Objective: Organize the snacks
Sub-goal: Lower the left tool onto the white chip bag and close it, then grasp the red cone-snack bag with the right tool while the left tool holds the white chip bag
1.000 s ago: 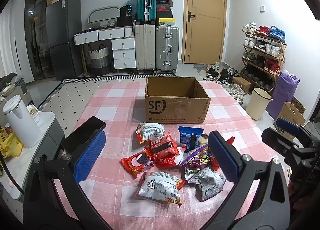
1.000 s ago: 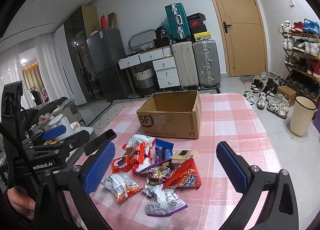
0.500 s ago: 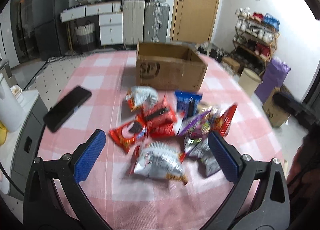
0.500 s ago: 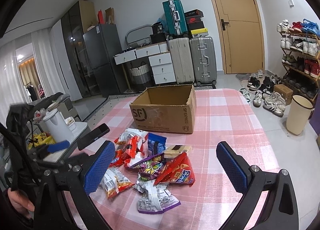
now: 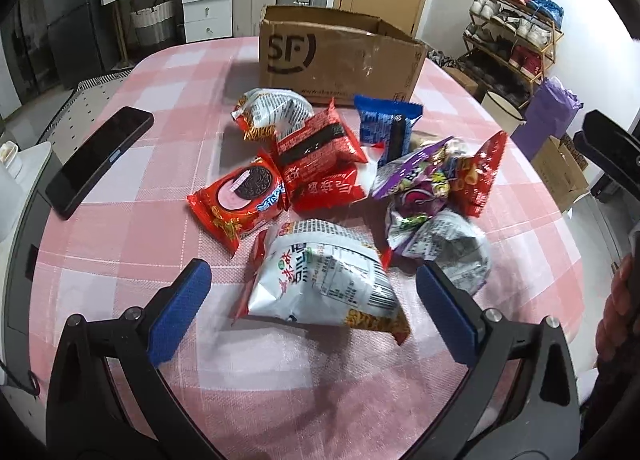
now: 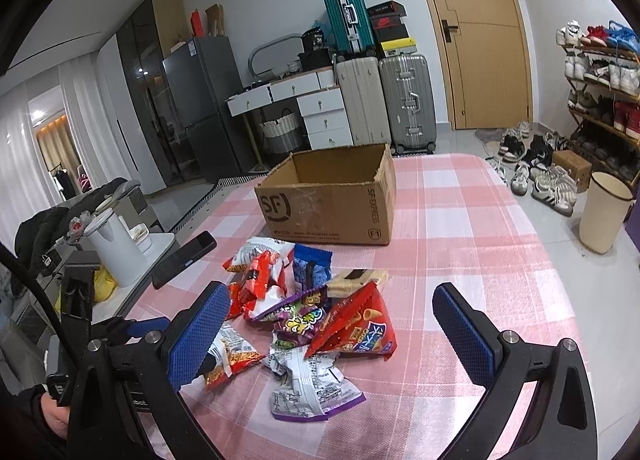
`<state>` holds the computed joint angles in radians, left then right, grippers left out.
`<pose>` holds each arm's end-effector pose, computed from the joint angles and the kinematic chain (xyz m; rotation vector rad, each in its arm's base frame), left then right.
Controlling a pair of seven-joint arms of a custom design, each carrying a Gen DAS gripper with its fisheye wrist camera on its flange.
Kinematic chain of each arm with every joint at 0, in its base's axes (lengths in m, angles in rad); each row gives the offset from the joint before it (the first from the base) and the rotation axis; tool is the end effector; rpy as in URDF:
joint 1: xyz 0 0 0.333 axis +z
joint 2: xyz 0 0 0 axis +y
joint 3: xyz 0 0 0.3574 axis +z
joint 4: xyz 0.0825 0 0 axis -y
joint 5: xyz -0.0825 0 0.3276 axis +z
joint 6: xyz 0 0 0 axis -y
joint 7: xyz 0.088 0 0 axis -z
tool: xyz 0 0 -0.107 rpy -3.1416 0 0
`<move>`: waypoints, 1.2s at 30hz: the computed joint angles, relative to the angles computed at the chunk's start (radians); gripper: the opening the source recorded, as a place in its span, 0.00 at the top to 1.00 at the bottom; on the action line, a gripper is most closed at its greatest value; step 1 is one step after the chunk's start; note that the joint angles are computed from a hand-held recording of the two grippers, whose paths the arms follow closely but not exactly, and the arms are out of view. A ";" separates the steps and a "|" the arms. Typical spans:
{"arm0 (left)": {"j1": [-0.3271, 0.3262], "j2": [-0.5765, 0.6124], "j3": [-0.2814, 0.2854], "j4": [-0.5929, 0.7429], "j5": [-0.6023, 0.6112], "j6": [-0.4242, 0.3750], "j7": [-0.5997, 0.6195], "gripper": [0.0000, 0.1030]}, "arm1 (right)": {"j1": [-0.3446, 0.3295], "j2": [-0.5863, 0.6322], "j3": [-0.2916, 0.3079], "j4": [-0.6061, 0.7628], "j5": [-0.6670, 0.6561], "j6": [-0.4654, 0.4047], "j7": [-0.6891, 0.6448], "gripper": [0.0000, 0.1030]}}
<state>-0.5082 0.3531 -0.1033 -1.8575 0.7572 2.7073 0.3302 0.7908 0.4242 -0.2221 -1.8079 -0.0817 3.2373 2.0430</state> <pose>0.5115 -0.3777 0.4525 -1.9183 1.8615 -0.7386 0.5418 0.3901 0.5101 -1.7047 1.3218 -0.4350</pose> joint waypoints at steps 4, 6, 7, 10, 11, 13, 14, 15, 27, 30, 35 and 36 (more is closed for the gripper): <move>0.008 0.035 -0.001 0.034 -0.023 -0.001 0.034 0.01 | -0.030 0.013 0.031 0.008 0.007 -0.006 -0.008 0.00; 0.009 0.045 0.004 0.037 -0.032 0.014 0.044 0.01 | -0.014 0.021 0.006 0.016 0.009 -0.021 0.004 0.00; 0.011 0.049 0.004 0.038 -0.040 0.022 0.052 0.02 | -0.021 0.025 0.012 0.021 0.009 -0.030 0.007 0.00; 0.028 0.058 -0.001 0.029 -0.088 0.077 0.083 0.09 | -0.028 0.035 0.010 0.033 0.001 -0.058 0.029 0.00; 0.043 0.064 -0.011 0.027 -0.121 0.097 0.107 0.11 | -0.031 0.037 0.009 0.034 -0.004 -0.063 0.037 0.00; 0.044 0.065 -0.005 0.012 -0.154 0.129 0.128 0.22 | -0.037 0.040 0.011 0.033 -0.014 -0.066 0.053 0.00; 0.052 0.072 -0.011 0.011 -0.180 0.142 0.152 0.24 | -0.045 0.039 0.019 0.031 -0.019 -0.066 0.057 0.00; 0.047 0.070 -0.005 -0.002 -0.195 0.162 0.156 0.28 | -0.053 0.041 0.027 0.033 -0.022 -0.067 0.059 0.00; 0.007 0.063 0.066 -0.079 -0.326 0.332 0.237 0.50 | -0.069 0.028 0.047 0.017 -0.057 -0.064 0.086 0.00; 0.007 0.057 0.066 -0.094 -0.362 0.352 0.266 0.51 | -0.073 0.024 0.055 0.012 -0.059 -0.066 0.087 0.00; -0.016 0.049 0.088 -0.094 -0.390 0.344 0.292 0.51 | -0.054 0.026 0.032 0.013 -0.067 -0.064 0.100 0.00; -0.022 0.043 0.096 -0.104 -0.390 0.350 0.289 0.51 | -0.062 0.025 0.041 0.012 -0.066 -0.064 0.098 0.00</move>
<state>-0.5303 0.3957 -0.0072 -1.9616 0.3675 3.0578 0.6193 0.7286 0.4494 -0.1812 -1.7954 -0.1479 3.1732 2.1411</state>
